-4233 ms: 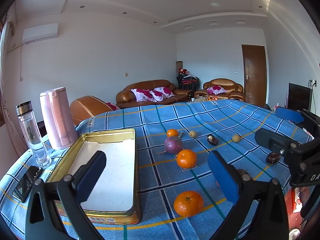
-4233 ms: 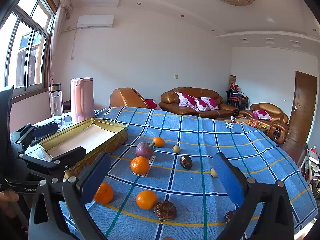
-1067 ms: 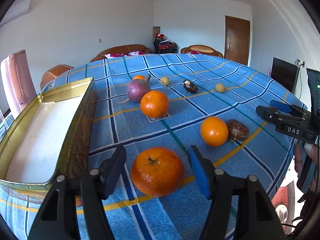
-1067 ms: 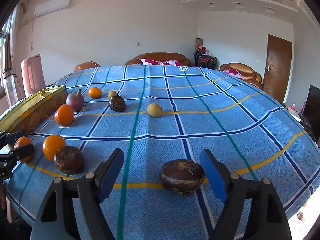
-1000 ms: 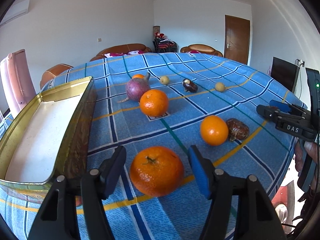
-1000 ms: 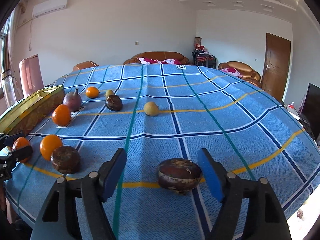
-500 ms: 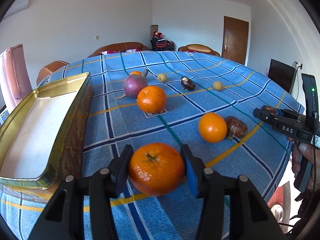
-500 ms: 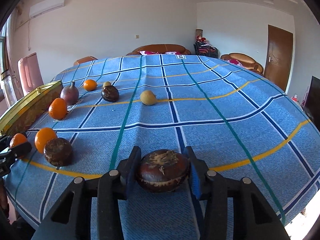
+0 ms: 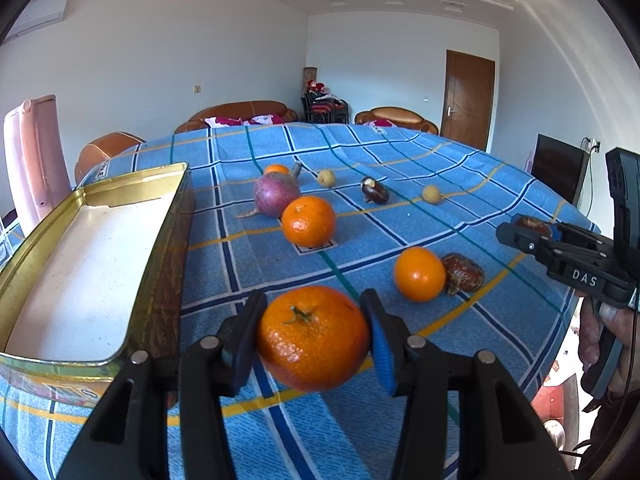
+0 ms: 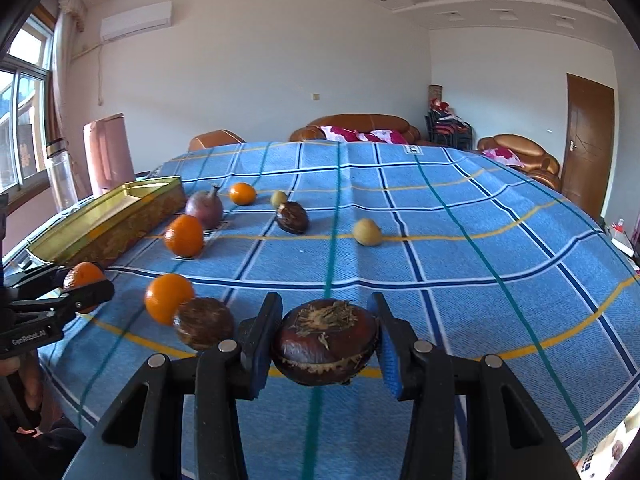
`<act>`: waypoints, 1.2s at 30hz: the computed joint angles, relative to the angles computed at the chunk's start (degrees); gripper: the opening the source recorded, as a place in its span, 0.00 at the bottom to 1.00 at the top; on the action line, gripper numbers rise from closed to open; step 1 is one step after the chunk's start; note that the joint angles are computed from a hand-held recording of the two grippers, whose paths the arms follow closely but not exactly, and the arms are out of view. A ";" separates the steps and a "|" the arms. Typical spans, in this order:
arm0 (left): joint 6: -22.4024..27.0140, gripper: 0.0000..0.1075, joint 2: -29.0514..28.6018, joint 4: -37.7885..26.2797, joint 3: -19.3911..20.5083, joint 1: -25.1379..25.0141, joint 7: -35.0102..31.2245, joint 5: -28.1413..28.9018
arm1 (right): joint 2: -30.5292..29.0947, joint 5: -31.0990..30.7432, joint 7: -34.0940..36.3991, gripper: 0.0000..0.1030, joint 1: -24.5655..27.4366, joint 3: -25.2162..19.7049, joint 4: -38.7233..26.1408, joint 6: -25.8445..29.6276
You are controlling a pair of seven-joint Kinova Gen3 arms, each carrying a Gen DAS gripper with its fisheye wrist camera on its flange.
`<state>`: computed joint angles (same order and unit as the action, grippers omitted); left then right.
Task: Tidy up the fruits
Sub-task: 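Lift and carry the orange and brown fruit toward the gold tin tray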
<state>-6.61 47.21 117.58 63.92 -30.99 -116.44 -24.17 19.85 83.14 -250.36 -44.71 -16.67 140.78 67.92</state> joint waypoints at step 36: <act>-11.80 0.47 -5.01 3.72 -2.27 -4.56 19.66 -17.94 | -0.23 13.87 11.20 0.45 1.06 -0.45 -7.85 0.83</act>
